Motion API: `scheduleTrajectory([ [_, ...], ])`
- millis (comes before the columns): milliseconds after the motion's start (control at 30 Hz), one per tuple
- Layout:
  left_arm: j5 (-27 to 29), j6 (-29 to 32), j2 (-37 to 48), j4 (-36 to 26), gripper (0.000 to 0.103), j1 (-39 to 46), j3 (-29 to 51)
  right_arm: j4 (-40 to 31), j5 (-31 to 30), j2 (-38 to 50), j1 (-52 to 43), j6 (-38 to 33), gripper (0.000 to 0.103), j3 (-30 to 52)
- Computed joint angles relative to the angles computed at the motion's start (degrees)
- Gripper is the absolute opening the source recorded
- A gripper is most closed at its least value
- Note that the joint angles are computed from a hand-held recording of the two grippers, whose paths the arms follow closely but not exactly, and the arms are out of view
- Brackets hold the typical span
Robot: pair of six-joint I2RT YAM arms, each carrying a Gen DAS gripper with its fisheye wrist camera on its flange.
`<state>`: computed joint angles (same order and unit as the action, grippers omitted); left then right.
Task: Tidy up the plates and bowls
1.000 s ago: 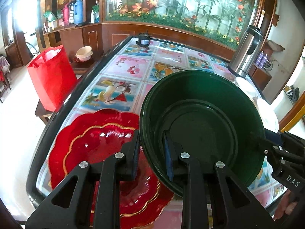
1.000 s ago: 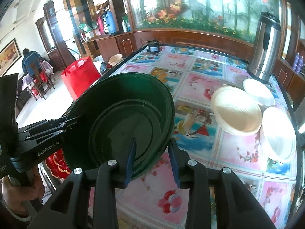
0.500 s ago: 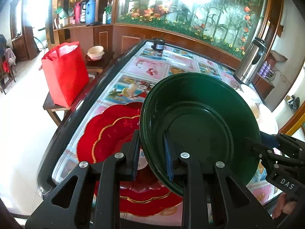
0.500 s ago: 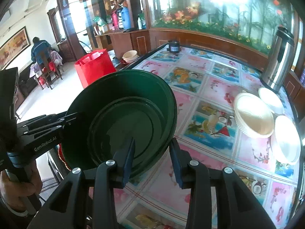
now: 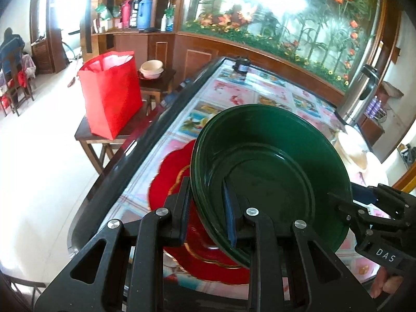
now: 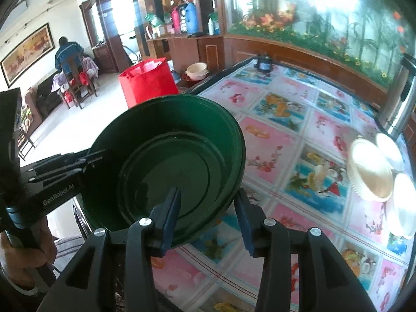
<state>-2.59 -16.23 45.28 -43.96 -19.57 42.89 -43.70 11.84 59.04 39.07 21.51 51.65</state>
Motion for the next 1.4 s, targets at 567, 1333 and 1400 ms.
scheduleTrajectory([
  [567,2.4,2.4,3.2,5.8,0.022,5.8,-5.9,2.0,-0.7,8.9,3.3,2.1,0.047,0.7],
  [1333,-16.5,-2.9,-2.2,6.6,0.063,-11.8,-2.9,-1.7,-5.2,-3.3,-0.6,3.3,0.066,-3.5],
  [1400,-18.8,-4.5,-1.0,6.8,0.063,-16.3,-1.8,-2.7,-5.3,-5.7,-1.9,3.1,0.068,-4.3],
])
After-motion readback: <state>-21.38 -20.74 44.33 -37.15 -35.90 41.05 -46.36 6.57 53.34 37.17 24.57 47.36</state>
